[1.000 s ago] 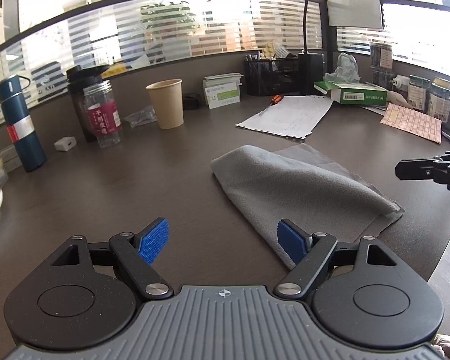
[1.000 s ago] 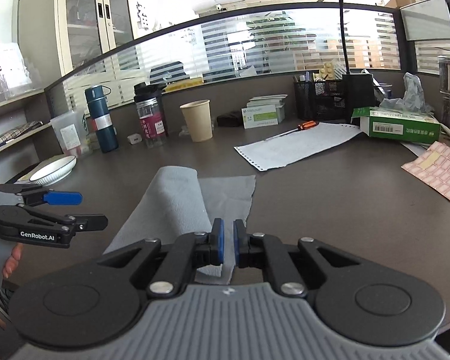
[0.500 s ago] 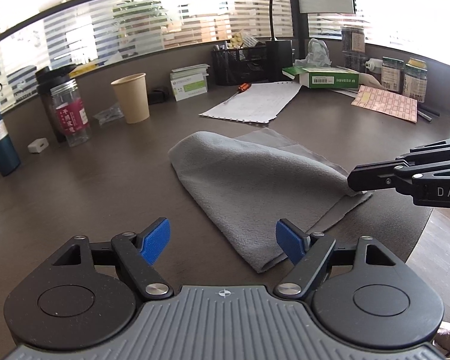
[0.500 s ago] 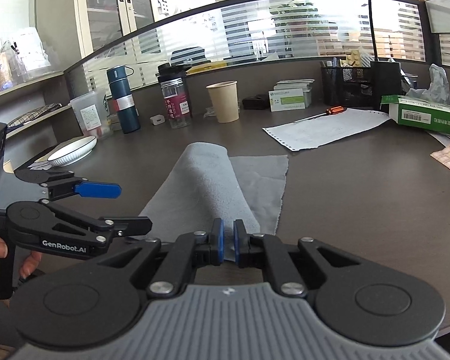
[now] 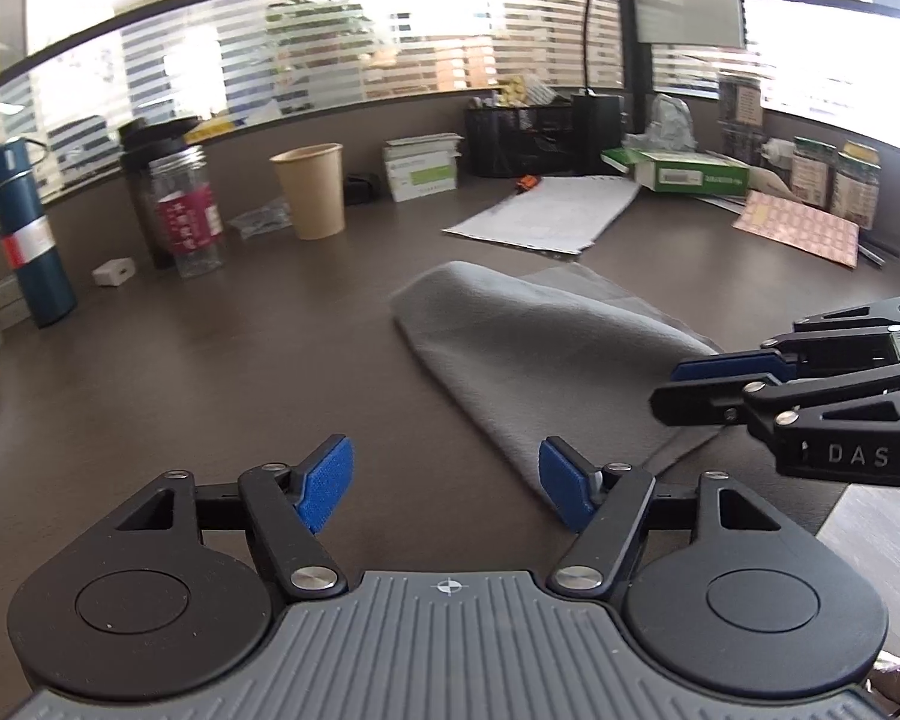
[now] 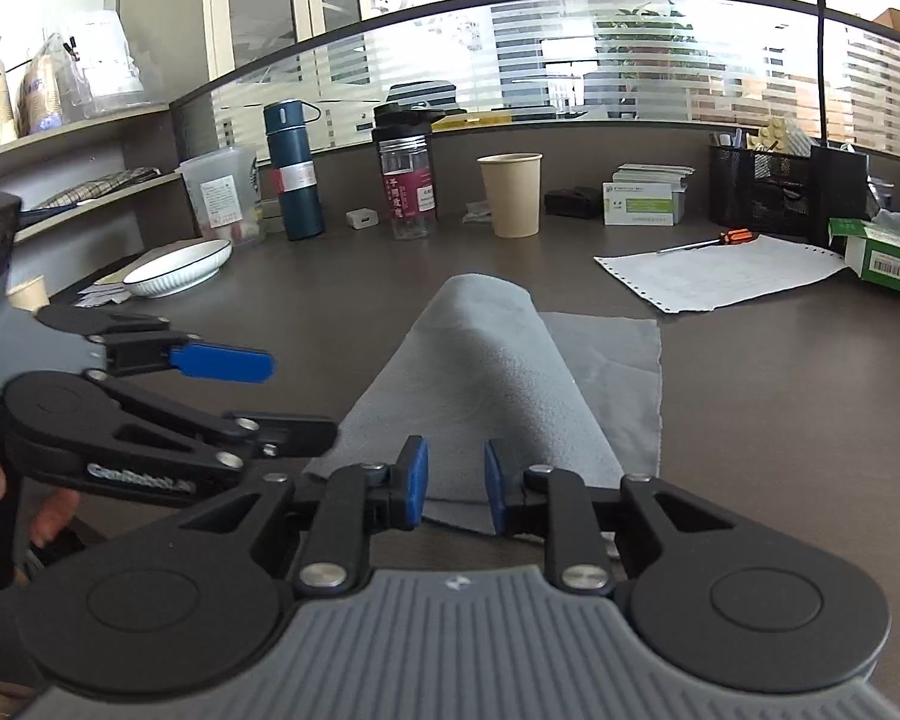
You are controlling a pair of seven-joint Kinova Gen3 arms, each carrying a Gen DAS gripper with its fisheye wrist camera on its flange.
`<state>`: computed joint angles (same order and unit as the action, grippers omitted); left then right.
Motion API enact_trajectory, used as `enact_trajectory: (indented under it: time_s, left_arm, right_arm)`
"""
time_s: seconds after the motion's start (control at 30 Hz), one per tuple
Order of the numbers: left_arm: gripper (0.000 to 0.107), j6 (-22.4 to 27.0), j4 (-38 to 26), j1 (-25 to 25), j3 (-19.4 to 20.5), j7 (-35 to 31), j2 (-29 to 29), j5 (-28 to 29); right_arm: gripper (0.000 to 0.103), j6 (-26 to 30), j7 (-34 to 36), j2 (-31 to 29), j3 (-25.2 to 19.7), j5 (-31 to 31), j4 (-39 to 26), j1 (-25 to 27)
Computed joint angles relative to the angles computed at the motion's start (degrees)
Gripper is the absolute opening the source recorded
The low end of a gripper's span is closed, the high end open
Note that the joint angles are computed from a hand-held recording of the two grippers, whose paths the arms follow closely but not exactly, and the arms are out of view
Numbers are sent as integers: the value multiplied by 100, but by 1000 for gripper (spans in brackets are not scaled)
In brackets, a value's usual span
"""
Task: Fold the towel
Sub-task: 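Lower the folded edge and open the right tool, then close the right tool on the edge of the folded towel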
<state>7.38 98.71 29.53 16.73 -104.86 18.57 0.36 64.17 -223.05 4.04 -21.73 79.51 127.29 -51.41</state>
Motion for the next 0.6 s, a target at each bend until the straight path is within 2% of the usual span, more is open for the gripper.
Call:
enact_trajectory:
  time_s: [0.17, 0.33, 0.6]
  left_arm:
    - [78, -79, 49, -277, 208, -43, -22, 121]
    - [78, -80, 29, -370, 295, -86, 21, 175]
    - [78, -133, 64, -504, 379, -134, 9, 253]
  right_arm:
    - [24, -182, 198, 38, 83, -110, -77, 118]
    - [6, 1, 437, 151, 98, -262, -206, 52]
    - [2, 209, 595, 183, 89, -213, -275, -85]
